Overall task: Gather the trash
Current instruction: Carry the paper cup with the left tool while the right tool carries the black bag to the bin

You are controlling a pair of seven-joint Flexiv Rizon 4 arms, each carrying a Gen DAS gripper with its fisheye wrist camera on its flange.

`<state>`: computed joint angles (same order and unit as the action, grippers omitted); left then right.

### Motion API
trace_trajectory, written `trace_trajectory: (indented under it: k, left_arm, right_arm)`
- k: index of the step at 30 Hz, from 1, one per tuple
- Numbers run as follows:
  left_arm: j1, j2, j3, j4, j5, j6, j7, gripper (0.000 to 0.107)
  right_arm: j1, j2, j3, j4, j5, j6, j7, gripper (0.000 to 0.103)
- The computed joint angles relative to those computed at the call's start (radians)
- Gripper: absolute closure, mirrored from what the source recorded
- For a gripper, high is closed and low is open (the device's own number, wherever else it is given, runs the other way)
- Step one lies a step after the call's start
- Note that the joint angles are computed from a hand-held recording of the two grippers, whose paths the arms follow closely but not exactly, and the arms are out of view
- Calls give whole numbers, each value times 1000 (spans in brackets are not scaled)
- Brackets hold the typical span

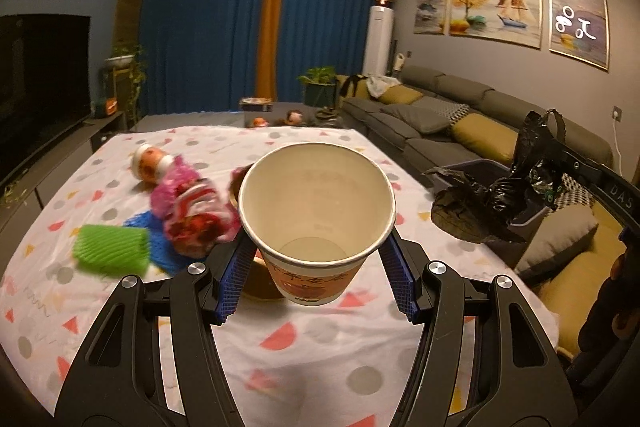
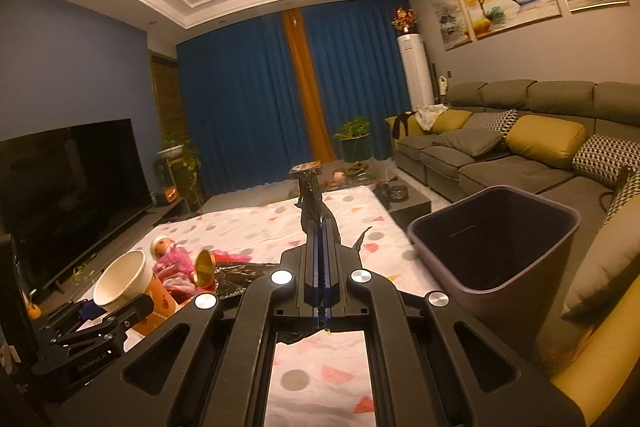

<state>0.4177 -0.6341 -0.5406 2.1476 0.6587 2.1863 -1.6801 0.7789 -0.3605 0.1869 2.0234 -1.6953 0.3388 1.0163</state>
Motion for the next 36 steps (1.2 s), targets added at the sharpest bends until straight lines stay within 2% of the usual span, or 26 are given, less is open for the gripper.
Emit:
trace_trajectory:
  k: [12,20,29,36]
  left_arm:
    - [-113,-57,-71,-81,-59,-66,91,47]
    - [-203,-137,-148,-184,-113,-119,182,48]
    - [-263,-282,-270,-302,-176,-207,319,48]
    - [-291,-362,-334,-360,-239,-266,439,48]
  right_arm:
    - [-24,84,35,117,118,-131,-3,100]
    - [-77,150,56,205,188,-183,22,100]
    - [-152,163,48,250,203,-130,56,100]
    - [-201,155,25,257,176,-59,63,100]
